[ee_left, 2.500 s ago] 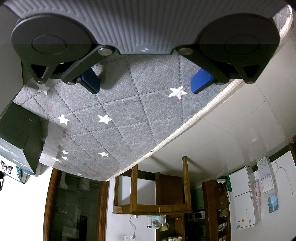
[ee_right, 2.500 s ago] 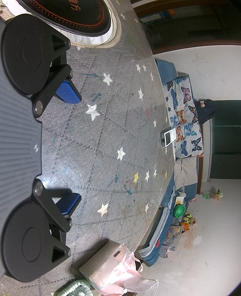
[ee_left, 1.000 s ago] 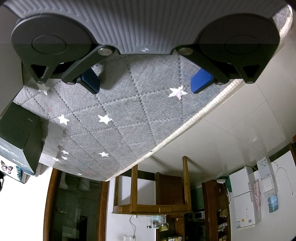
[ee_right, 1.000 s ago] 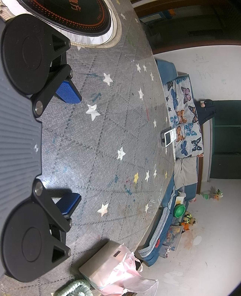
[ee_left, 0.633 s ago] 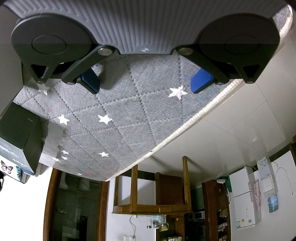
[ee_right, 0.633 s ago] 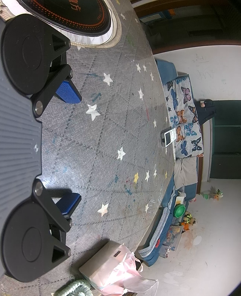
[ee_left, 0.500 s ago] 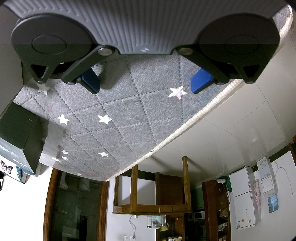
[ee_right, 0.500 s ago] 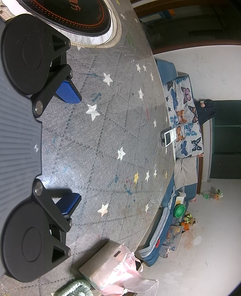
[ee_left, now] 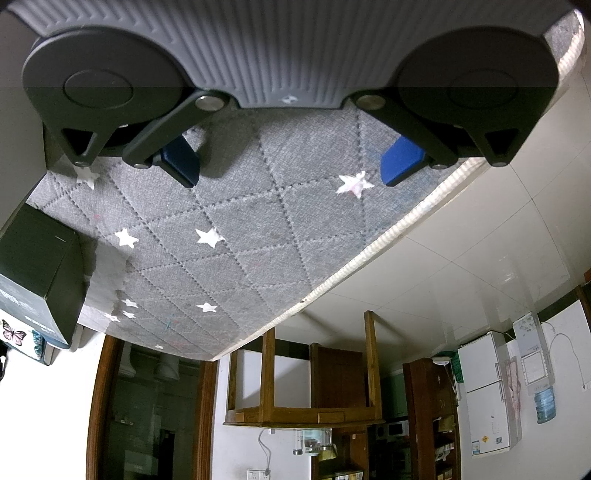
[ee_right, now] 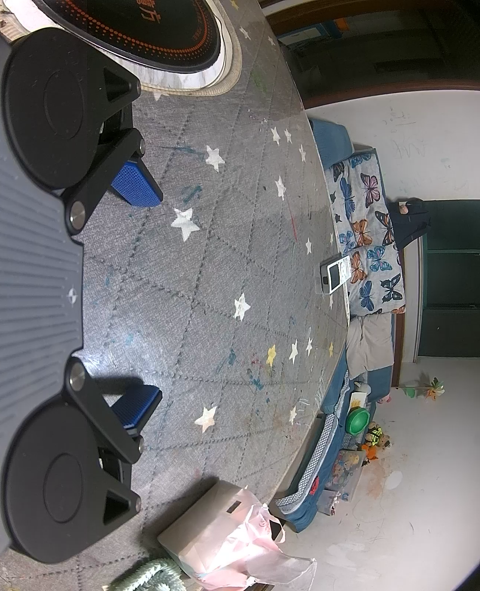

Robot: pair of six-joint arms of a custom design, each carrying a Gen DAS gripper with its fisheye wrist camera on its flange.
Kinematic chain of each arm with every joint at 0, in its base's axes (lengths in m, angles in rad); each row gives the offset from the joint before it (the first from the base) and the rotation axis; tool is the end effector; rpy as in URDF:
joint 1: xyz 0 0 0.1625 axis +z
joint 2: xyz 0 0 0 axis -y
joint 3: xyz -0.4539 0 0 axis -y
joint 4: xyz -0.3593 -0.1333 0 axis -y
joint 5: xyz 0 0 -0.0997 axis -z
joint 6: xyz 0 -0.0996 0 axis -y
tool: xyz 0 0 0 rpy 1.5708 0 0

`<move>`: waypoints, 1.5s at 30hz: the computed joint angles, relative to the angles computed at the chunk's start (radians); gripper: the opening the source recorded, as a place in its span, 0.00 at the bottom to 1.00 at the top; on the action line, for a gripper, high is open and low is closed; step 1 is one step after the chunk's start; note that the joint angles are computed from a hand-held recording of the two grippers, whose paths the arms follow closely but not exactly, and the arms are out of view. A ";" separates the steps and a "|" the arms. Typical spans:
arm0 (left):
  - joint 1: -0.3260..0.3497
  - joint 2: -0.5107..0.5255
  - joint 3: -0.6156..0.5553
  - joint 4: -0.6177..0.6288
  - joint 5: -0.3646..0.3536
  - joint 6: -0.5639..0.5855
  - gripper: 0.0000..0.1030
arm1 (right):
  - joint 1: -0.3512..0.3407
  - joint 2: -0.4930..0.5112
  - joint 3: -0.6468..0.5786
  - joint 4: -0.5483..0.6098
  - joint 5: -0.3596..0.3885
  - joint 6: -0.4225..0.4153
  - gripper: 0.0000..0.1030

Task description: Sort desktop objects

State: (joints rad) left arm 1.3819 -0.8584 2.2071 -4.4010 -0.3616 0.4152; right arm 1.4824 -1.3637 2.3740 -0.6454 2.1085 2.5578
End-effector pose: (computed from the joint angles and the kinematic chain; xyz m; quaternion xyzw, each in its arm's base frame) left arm 0.1436 -0.4549 0.2517 -0.1856 0.6938 -0.5043 0.4795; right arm 0.0530 -0.3347 0.1787 0.0487 -0.8068 0.4440 0.3868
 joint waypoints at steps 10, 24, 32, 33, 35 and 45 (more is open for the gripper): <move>0.000 0.000 0.000 0.000 0.000 0.000 1.00 | -0.001 0.001 0.000 -0.001 -0.001 0.000 1.00; 0.000 0.000 -0.001 0.001 0.000 0.000 1.00 | -0.001 0.001 0.000 -0.001 -0.001 0.000 1.00; 0.000 -0.001 -0.001 0.001 0.000 0.000 1.00 | 0.006 0.006 0.001 -0.009 0.008 -0.001 1.00; 0.000 -0.001 -0.001 0.002 0.001 0.000 1.00 | 0.008 0.008 0.001 -0.012 0.011 -0.001 1.00; 0.000 -0.001 -0.001 0.002 0.001 0.000 1.00 | 0.012 0.009 0.005 -0.018 0.015 0.004 1.00; 0.001 -0.001 -0.001 0.004 0.000 -0.002 1.00 | 0.025 0.007 0.036 -0.012 -0.018 -0.008 1.00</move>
